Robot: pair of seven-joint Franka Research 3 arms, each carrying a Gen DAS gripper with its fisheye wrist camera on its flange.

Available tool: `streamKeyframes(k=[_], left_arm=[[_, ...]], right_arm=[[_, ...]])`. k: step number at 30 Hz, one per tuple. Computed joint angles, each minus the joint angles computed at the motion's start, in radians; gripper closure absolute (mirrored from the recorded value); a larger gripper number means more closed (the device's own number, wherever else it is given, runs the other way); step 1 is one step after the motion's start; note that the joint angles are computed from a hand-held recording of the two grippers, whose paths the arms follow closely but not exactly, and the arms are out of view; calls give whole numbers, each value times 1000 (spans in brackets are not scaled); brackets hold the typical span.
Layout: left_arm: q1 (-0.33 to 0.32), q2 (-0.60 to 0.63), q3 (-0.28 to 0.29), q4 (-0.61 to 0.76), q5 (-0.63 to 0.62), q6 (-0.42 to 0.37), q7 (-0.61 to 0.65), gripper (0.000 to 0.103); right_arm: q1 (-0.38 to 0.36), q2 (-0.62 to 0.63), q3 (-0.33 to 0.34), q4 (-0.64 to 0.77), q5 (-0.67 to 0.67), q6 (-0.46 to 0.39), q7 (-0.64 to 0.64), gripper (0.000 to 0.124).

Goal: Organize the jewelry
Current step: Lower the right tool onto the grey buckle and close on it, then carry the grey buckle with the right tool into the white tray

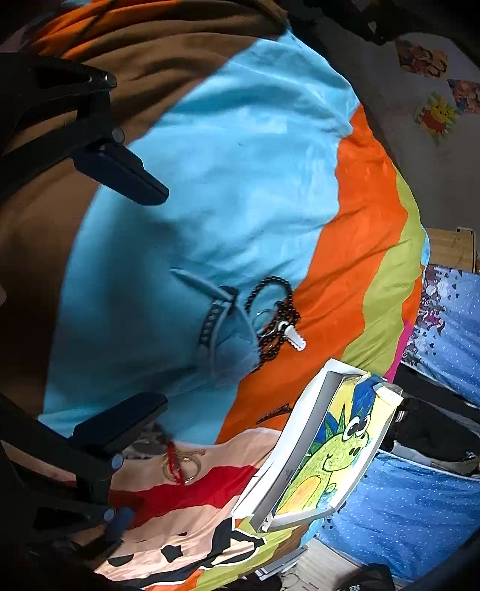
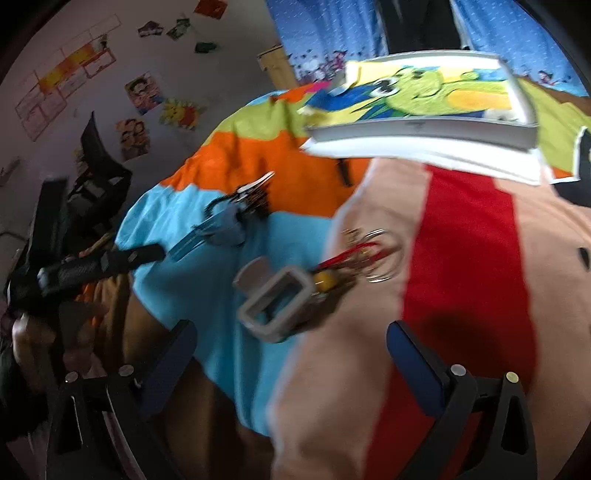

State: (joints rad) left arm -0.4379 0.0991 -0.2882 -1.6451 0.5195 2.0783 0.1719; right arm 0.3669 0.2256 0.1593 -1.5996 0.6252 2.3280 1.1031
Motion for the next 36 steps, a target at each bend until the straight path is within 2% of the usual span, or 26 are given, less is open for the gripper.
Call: streamKeyframes(k=[3,4,5,11,16,20,22,25,31,33,36], left_arm=[[21,15,12,12,-21,8,94,26],[28,21,16,13,-31,18,113,37],[36,19,19,5,-44,32,128,47],[78,-8,30,-77,-160,140,124,81],[82,-3,29,-77,-161,149,115,95],[80,0,26,-73,-154,150,111,100],[74,5,23,-62,-146,144,116,102],[56,27,16,-22,-118,111,134,102],[27,19,9,-20,-70,155,136,102],[11,20,6,-7,-28,143,126,102],[-25,19,3,13,101,98,86,102]], right_arm=[[11,26,11,21,4,-33,7,33],[16,29,13,21,3,-29,10,38],[23,36,14,25,-3,-27,21,39],[51,78,6,56,-58,18,140,42],[63,118,6,85,-92,58,231,42],[77,129,6,83,-134,97,269,52],[89,130,-2,78,-177,111,292,65],[87,116,-1,55,-198,132,305,72],[55,77,24,9,-129,142,242,76],[50,60,30,-13,-102,151,213,76],[47,27,32,-49,-72,170,175,76]])
